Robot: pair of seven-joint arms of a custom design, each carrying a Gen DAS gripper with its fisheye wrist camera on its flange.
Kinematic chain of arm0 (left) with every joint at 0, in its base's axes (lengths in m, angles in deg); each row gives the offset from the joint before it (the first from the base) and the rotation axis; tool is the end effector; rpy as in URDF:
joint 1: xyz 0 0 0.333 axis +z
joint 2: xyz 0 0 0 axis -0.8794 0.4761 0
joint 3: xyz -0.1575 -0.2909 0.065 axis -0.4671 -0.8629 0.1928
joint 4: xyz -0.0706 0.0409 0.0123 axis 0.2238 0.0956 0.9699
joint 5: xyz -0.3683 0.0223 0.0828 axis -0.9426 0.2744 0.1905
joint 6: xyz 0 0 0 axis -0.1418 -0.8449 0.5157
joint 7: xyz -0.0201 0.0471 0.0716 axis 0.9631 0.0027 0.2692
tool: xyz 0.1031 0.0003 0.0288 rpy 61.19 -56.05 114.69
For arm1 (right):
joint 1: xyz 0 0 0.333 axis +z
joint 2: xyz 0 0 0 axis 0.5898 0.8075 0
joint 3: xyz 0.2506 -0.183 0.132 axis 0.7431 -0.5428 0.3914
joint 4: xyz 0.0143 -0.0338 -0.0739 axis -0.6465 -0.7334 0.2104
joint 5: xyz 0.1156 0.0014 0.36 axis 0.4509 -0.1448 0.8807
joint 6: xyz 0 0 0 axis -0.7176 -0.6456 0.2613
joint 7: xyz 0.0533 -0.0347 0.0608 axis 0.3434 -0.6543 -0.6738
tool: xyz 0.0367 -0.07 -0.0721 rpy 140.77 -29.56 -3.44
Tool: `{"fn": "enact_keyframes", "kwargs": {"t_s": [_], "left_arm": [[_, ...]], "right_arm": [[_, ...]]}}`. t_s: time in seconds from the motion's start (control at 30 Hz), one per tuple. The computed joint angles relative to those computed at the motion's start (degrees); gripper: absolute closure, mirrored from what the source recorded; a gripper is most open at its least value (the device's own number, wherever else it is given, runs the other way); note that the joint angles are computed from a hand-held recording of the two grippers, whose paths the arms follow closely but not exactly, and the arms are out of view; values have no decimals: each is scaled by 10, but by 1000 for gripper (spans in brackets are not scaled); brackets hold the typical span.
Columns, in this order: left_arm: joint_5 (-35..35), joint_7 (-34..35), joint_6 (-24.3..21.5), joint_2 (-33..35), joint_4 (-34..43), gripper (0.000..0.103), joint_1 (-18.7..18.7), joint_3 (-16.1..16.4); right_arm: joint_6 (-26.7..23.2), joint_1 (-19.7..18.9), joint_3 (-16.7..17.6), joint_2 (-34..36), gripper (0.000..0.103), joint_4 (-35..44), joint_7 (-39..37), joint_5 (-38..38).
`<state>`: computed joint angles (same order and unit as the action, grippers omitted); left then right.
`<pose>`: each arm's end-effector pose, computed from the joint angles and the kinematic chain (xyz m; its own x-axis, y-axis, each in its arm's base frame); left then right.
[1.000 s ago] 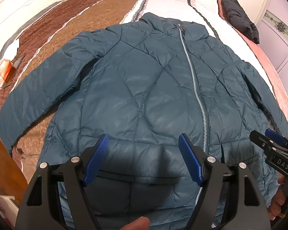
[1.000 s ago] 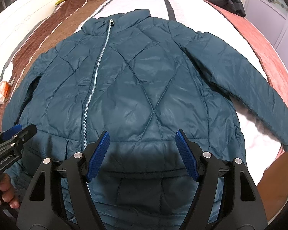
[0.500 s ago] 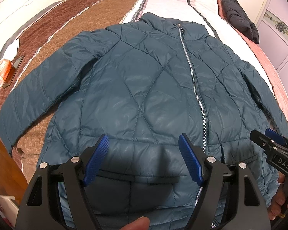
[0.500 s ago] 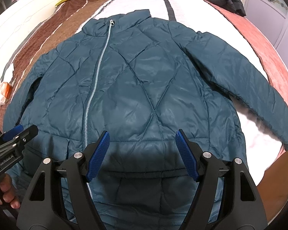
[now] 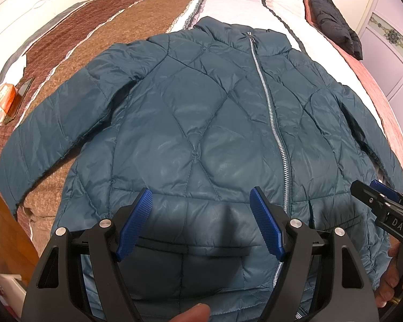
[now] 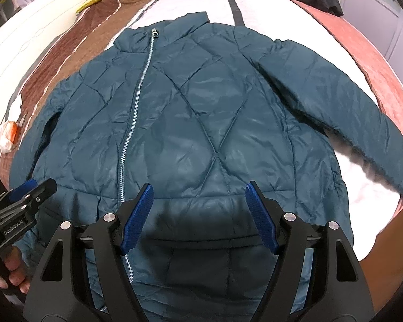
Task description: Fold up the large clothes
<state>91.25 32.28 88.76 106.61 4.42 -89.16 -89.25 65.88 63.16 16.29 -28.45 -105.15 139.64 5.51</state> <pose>0.6177 -0.3855 0.5501 0.2173 -0.9732 0.0756 -0.8553 -0.2272 -0.4657 0.6862 0.3802 0.5012 0.1833 -0.9602 -0.2109 -0.8645 -0.0553 -0.4996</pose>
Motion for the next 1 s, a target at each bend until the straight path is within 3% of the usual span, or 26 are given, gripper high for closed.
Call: {"fn": "enact_keyframes", "kwargs": {"t_s": [0.33, 0.53, 0.7, 0.87, 1.0], "left_arm": [[-6, 8, -5, 4, 6, 30, 0, -2], [-17, 24, -17, 12, 20, 30, 2, -3], [-21, 41, -35, 27, 48, 30, -2, -2], [-20, 54, -49, 39, 69, 30, -6, 2], [-18, 60, -61, 48, 87, 30, -10, 6]], "right_arm": [[25, -28, 4, -18, 32, -37, 35, 43], [76, -69, -5, -68, 32, -132, 107, 83], [163, -99, -31, -134, 32, -257, 190, 84], [248, -176, 9, -168, 38, -345, 203, 198], [287, -258, 86, -155, 48, -355, 125, 362]]}}
